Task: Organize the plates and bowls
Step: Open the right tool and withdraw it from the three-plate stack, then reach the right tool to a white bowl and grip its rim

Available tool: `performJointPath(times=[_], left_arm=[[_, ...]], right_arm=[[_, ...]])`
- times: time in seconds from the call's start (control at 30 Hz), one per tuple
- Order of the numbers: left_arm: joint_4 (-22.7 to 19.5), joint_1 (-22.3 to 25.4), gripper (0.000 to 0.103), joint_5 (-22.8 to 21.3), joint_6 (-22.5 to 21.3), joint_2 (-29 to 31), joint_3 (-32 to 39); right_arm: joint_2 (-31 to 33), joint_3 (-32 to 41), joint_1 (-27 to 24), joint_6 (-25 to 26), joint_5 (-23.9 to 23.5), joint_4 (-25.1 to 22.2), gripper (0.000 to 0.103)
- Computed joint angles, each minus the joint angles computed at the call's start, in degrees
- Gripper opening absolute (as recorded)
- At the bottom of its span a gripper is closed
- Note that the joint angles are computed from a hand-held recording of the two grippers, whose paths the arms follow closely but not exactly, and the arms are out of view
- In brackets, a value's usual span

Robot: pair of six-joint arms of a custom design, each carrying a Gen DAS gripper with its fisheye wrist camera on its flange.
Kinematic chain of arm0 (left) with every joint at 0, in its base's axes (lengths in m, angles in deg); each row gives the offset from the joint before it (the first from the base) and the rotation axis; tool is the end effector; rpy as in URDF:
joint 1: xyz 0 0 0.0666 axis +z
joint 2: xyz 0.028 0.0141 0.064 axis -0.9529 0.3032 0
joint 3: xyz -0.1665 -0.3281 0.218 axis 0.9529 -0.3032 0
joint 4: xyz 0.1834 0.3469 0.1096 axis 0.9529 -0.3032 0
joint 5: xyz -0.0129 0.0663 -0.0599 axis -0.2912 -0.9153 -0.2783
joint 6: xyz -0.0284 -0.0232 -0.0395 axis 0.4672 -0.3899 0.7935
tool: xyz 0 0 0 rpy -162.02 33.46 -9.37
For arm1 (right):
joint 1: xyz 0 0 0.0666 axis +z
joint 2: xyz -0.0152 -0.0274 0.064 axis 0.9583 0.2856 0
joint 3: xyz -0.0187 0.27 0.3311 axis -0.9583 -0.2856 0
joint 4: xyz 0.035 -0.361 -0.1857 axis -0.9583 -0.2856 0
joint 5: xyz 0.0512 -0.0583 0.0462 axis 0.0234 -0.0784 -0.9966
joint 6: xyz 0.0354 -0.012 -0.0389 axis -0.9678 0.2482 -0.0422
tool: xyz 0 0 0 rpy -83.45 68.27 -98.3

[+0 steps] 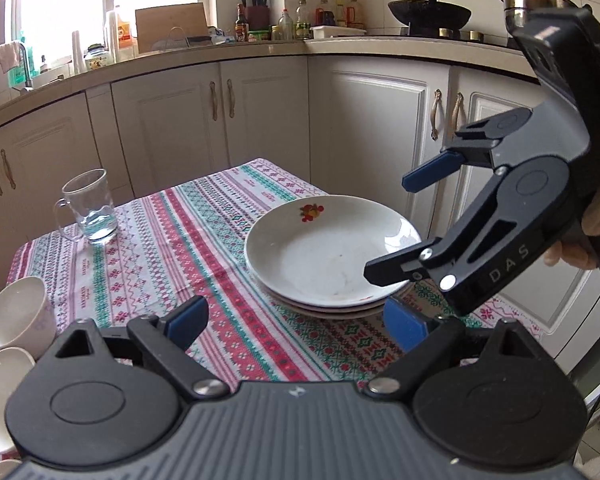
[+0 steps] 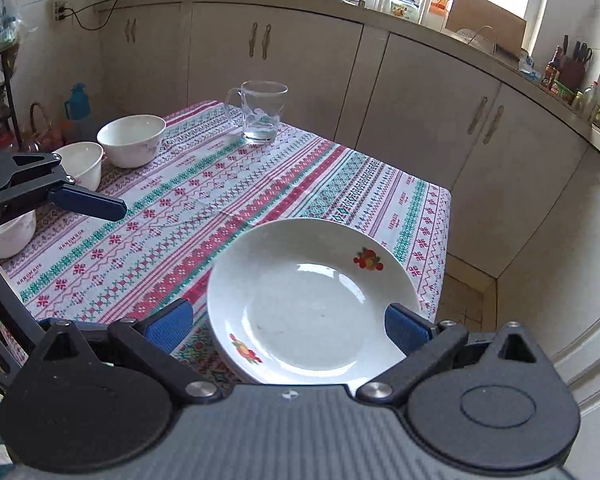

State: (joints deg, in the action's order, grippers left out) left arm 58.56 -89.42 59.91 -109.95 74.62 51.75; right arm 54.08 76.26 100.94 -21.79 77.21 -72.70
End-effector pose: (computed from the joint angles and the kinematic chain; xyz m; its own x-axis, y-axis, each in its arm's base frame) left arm 0.5857 -0.1964 0.4237 -0.3249 0.4551 -0.8290 0.7687 0.6377 0.0488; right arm 0.5460 0.2717 0.4236 -0.6523 -0.2614 -0.7114 -0.1978 0.9648 -0.1732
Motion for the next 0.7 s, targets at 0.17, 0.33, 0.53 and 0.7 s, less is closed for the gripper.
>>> performJointPath(times=[0.17,0.33,0.53,0.7], left_arm=[[0.24,3.49,0.094,-1.07,-0.39,-3.31,-3.53],[0.24,7.94,0.094,-2.62,-1.95,-6.70,-7.92],[-0.07,13.21,0.094,-3.18,-4.77,-9.01,-11.33],[-0.51,17.31,0.094,-2.71,-7.60,-9.15,-12.69]], right_arm=[[0.27,-1.87,3.47,-5.51,0.09,5.23,0.103],[1.51,-1.67,6.81,-7.72,0.40,9.15,0.103],[5.39,3.08,9.03,-5.27,-2.09,8.35,0.103],[10.08,9.47,10.72,-2.41,-4.41,5.16,0.103]])
